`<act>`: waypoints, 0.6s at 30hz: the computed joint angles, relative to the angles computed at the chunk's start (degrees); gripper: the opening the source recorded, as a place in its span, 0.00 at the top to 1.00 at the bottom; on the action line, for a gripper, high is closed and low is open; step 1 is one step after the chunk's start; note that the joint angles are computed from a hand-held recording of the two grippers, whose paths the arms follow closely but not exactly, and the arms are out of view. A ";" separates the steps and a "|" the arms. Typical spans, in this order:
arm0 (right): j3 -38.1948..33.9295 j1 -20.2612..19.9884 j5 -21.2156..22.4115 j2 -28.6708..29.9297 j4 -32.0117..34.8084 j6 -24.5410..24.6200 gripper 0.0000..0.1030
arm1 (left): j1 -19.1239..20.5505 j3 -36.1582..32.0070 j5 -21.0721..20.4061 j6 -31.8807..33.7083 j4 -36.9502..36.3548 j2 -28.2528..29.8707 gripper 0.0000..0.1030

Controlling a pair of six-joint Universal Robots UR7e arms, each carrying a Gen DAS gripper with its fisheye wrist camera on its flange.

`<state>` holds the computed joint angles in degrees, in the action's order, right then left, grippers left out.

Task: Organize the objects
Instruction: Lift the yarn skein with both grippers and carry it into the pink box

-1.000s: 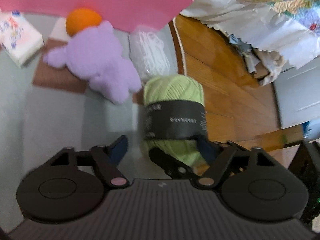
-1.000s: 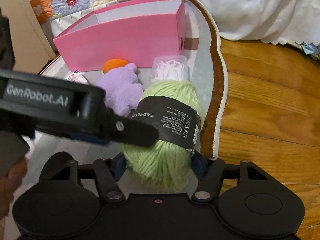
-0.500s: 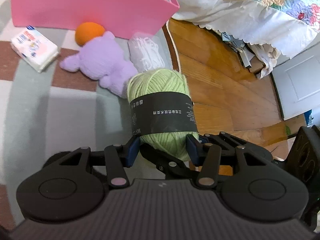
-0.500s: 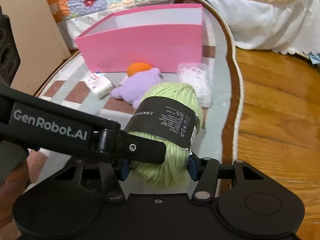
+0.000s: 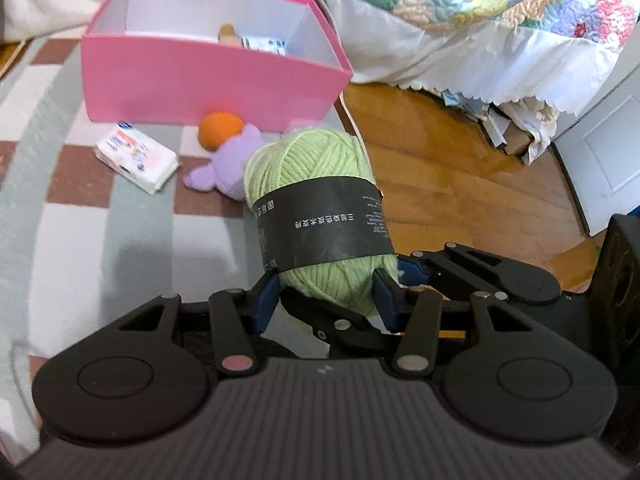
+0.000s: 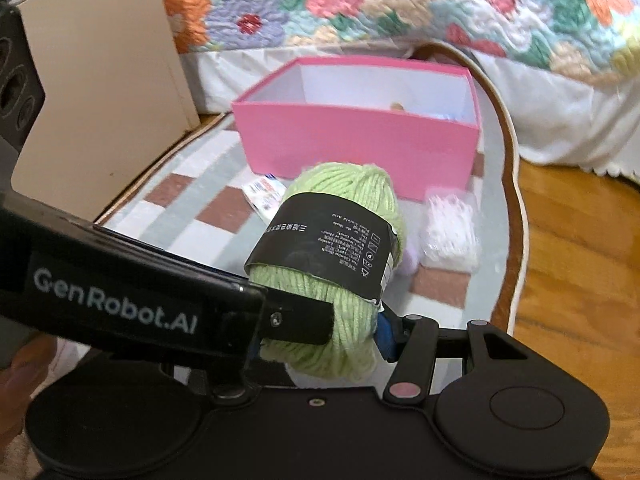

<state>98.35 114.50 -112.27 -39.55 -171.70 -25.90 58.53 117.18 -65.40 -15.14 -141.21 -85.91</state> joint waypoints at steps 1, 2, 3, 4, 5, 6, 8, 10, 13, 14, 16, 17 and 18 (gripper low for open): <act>-0.17 0.38 0.01 0.01 -0.07 -0.32 0.42 | -0.20 -0.04 0.29 -0.17 0.14 -0.44 0.52; -0.28 0.76 -0.04 0.05 -0.14 -0.46 0.42 | -0.39 -0.10 0.49 -0.31 0.24 -0.78 0.52; -0.54 1.15 -0.11 0.11 -0.09 -0.66 0.42 | -0.54 -0.20 0.68 -0.40 0.35 -1.16 0.52; -0.86 1.52 -0.16 0.18 0.03 -0.81 0.42 | -0.66 -0.35 0.82 -0.35 0.39 -1.55 0.52; -1.19 1.82 -0.18 0.25 0.20 -0.91 0.42 | -0.76 -0.46 0.88 -0.35 0.37 -1.81 0.52; -1.55 2.16 -0.20 0.31 0.29 -1.13 0.42 | -0.85 -0.72 0.95 -0.39 0.37 -2.14 0.52; -2.16 2.86 -0.32 0.43 0.18 -1.78 0.42 | -1.34 -0.82 1.39 -1.03 -0.37 -2.81 0.52; -2.85 3.45 0.04 0.54 -0.35 -2.83 0.42 | -2.33 -0.63 2.67 -0.20 -1.87 -3.72 0.52; -4.56 4.19 1.68 0.85 -0.72 -5.32 0.42 | -3.68 -1.89 5.12 0.33 -2.09 -4.36 0.52; -5.65 4.49 2.17 1.04 0.09 -5.73 0.42 | -3.94 -2.55 5.74 0.56 -2.15 -4.36 0.52; -8.46 5.24 2.70 1.75 2.00 -6.22 0.42 | -4.24 -4.41 6.62 1.27 -1.94 -4.15 0.52; -9.76 5.63 2.77 2.17 2.71 -6.61 0.42 | -4.22 -5.40 6.79 1.60 -2.00 -3.90 0.52; -11.45 6.06 2.73 2.73 3.78 -7.09 0.42 | -4.07 -6.20 6.83 2.10 -2.74 -3.59 0.52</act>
<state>86.91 120.55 -109.54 -36.82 -167.92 -32.99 54.46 110.98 -58.57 -13.05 -143.96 -89.49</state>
